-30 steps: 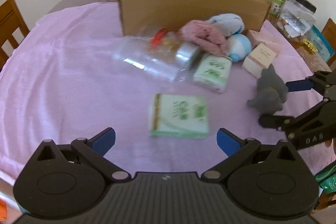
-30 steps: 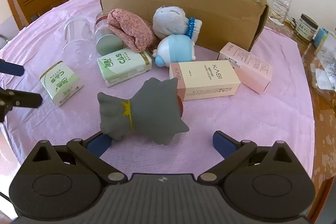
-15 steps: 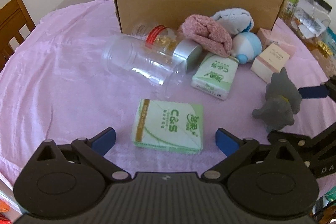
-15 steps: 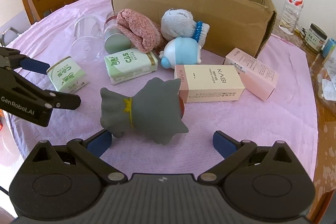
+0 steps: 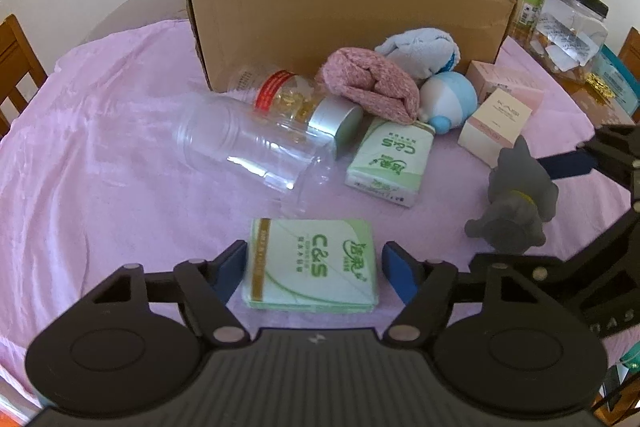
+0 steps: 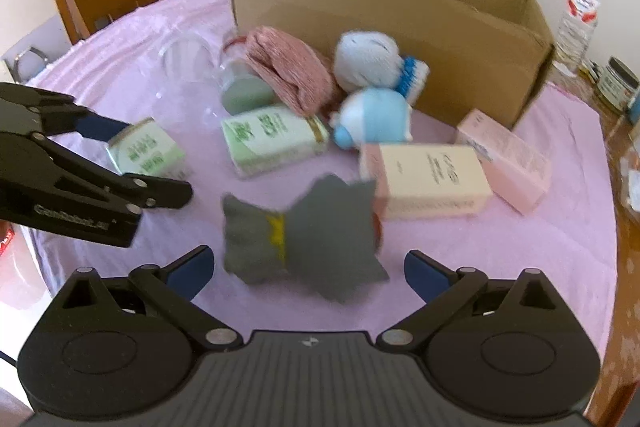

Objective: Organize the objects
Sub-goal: 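Lower the left tool over the C&S tissue pack while the right tool lowers onto the grey toy, then close the left tool on the C&S pack while the right tool grasps the grey toy, then carry the C&S pack and grey toy into the cardboard box and open both tools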

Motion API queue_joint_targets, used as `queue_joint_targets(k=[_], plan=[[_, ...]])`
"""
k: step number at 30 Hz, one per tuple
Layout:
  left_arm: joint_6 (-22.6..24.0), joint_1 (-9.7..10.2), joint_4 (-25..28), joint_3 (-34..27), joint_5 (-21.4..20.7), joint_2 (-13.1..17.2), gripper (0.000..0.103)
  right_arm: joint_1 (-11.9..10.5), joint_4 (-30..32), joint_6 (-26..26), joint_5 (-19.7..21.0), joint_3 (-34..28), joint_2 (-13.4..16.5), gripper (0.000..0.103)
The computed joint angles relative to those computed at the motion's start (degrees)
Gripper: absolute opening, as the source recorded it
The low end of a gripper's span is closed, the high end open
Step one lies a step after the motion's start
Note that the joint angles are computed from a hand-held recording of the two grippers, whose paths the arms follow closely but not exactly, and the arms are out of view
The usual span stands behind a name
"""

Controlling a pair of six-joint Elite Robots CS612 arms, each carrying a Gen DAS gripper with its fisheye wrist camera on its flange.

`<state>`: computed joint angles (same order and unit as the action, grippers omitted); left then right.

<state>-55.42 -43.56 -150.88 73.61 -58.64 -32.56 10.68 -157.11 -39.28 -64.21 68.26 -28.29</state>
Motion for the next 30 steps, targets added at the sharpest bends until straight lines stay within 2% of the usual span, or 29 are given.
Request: queue_joint_targets(k=[1,3,8,14,20,26,30], plan=[[0.2,0.0,-0.2,0.2,-0.1,-0.1,0.07,0.1,-0.1,0.0,0.0,-0.1,0.0,0.101],[0.9,0.09,-0.7,0.4,-0.4,-0.2,0.065,0.3,0.1,-0.2,-0.1,-0.5,0.2,0.093],[2.0,0.22,-1.6,1.3,-1.2,-0.7,0.064,0.7,1.1,0.2,-2.1,-1.3,0.3,0.079],[4.3,0.52,-3.5,2.6,-3.6,-1.5,0.063,0.6,3.4,1.0,-2.8,-1.7,-0.2,0.078],[9.1,0.98,-4.9,4.3,-7.0,-3.5,0.063,0.4,6.3,0.5,-2.5,-1.9,-1.4,0.078],[14.6,1.74,-6.1,4.6,-8.0,-5.4,0.063,-0.1,9.5,0.4,-1.2,-3.3,-2.5,0.078],[17.3,2.54,-7.0,3.6,-8.0,-5.9,0.063,-0.1,9.2,1.0,-0.4,-4.9,-2.6,0.078]])
